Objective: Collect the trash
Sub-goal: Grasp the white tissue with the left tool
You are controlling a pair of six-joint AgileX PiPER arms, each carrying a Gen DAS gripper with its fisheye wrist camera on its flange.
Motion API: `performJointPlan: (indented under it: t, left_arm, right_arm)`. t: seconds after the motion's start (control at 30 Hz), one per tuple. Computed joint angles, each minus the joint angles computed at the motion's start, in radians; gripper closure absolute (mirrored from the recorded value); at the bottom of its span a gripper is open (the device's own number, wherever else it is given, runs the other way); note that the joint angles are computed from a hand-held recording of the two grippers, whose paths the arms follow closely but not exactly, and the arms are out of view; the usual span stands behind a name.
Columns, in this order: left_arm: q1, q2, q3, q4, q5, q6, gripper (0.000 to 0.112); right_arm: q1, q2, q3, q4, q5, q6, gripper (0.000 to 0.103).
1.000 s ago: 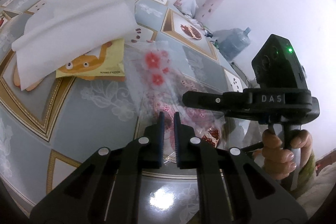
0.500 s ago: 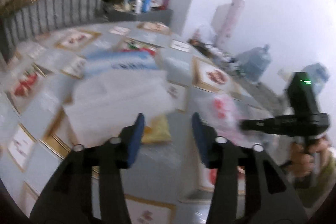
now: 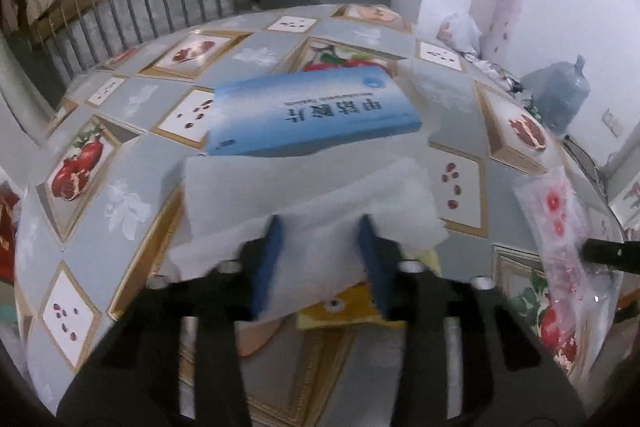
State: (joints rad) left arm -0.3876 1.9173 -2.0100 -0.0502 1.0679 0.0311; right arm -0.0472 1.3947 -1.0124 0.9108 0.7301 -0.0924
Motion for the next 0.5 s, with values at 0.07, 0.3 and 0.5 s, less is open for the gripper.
performJointPlan:
  t: [0.07,0.3,0.5]
  left_arm:
    - [0.024,0.012,-0.023,-0.029,0.021,-0.003,0.102]
    - [0.042,0.02,-0.03,-0.043,0.013,0.011,0.112]
    - [0.062,-0.067,0.011,-0.074,-0.044,0.031,0.112]
  right_arm:
    - [-0.016,-0.003,0.016,0.035,0.008,-0.038,0.1]
    - [-0.021,-0.03,0.046,0.083,-0.002,-0.08,0.1]
    - [-0.026,-0.07,0.044,0.095,-0.001,-0.081,0.1]
